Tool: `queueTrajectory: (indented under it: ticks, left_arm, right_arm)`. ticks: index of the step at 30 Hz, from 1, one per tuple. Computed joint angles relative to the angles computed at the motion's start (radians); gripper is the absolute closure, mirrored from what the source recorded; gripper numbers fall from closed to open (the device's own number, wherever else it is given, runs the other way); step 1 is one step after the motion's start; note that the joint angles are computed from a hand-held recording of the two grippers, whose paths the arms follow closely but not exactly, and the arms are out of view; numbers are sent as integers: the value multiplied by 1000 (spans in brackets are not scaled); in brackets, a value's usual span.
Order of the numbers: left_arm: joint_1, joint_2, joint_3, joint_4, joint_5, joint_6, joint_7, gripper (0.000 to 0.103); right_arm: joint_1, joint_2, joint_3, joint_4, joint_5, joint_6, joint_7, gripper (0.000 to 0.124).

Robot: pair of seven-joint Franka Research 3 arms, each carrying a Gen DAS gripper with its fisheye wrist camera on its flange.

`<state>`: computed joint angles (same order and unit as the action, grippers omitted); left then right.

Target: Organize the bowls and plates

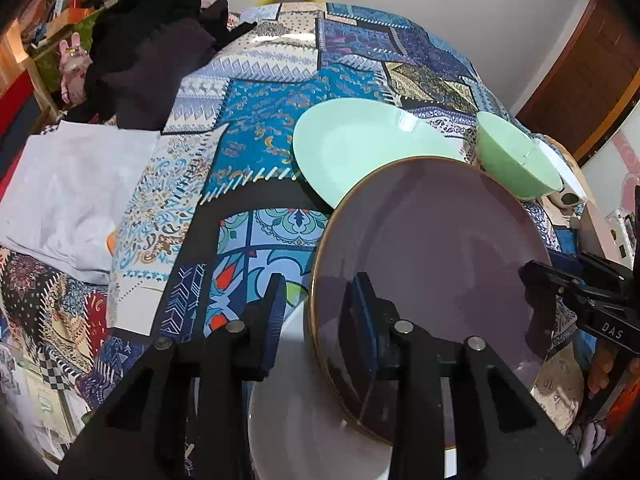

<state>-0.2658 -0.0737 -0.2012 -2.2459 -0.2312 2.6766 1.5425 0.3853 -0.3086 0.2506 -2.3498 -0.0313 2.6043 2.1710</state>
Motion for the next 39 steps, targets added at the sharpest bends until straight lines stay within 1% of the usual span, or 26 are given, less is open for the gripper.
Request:
queueTrajectory:
  ticks: [3,6,9,10,13,15,18,21,29,32,36,39]
  left_arm:
    - [-2,7,3,9,-39,-11,29,69]
    - [-1,14,3,19,-72,-23,54,69]
    - [1,13,2,21,-91,-31,77,69]
    - [1,14,1,24,-98,-34,91,69]
    - [-5,9,4,29,-165,-36,161,69]
    - [-1,14,-1,38,-130,-46,138,69]
    - [0,19,-3,40,-130,-45,152,69]
    - [1,19,-5,45,-131,-51,140,69]
    - [-14,17,-10,46,-202,-73,189,69]
    - [-19,16,-16,47,-195,-69,183,69]
    - [-23,12,-14,50,-230,-86,196,69]
    - [-29,-1,-18,37,-221,-72,184,69]
  right_arm:
    - [1,5,2,4,-6,-3,0,91]
    - [19,6,-13,-4,36,11,-22,91]
    - [33,7,-22,-15,78,33,-49,96]
    - [35,10,-22,-13,84,36,-57,98]
    - [24,12,-9,-10,70,39,-40,98]
    - [25,9,-10,-17,79,49,-33,100]
    - [26,-1,-15,-32,97,70,-31,103]
    - [23,-5,-12,-34,100,72,-28,103]
    - [-24,-33,14,-53,41,83,58,103]
    - [-28,-43,12,-61,36,81,70,103]
    - [-28,-58,5,-75,48,83,74,103]
    - [-34,-67,10,-76,41,80,79,103]
